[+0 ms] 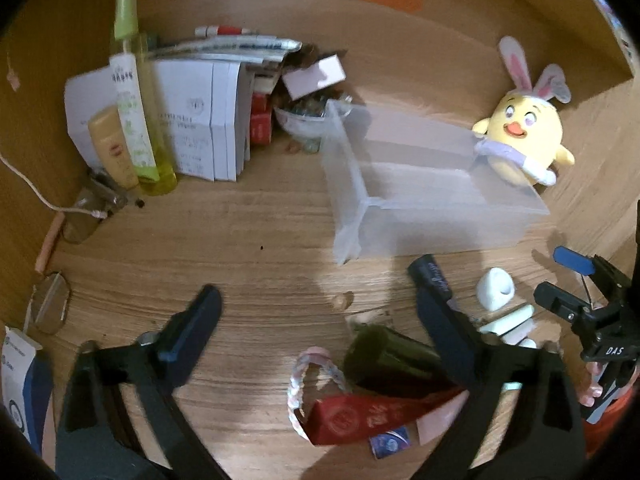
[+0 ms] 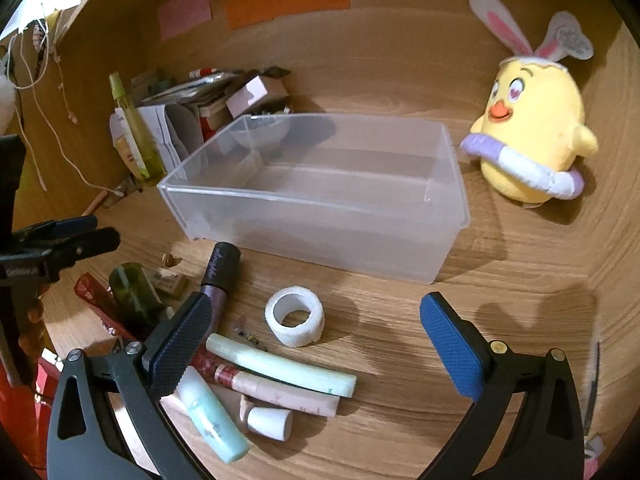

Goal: Organize objects
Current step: 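Reach the right gripper to the white tape roll and grasp it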

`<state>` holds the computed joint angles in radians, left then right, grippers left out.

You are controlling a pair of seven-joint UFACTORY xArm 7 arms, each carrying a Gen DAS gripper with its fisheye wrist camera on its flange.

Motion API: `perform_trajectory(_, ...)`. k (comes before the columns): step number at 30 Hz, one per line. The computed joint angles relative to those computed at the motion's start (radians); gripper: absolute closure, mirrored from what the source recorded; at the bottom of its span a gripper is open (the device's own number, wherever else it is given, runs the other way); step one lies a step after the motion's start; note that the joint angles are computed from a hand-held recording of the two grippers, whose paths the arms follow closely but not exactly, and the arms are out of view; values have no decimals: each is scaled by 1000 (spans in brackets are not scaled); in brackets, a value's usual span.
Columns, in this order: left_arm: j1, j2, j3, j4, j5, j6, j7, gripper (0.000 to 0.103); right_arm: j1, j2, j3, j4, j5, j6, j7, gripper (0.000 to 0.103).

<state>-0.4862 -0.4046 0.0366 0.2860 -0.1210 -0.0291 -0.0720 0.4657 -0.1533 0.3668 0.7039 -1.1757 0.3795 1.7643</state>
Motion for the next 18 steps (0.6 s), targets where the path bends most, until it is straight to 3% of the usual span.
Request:
perform_trajectory(1, -8, 14, 13, 13, 2, 17, 10, 25, -1, 8, -1, 3, -3, -5, -1, 2)
perform_trajectory(4, -4, 37, 9, 23, -2, 13, 25, 26, 2, 36, -13, 15, -1, -26, -17, 8)
perform_trajectory(7, -15, 48, 20, 32, -1, 13, 51, 34, 7, 62, -27, 27, -1, -47, -30, 15)
perform_trajectory(14, -201, 81, 223, 106, -137, 118, 253, 55, 30, 106, -55, 46, 33, -73, -79, 31)
perform_trajectory(18, -274, 117, 296, 157, -256, 194, 382, 58, 43, 118, -65, 50, 56, -72, -102, 33)
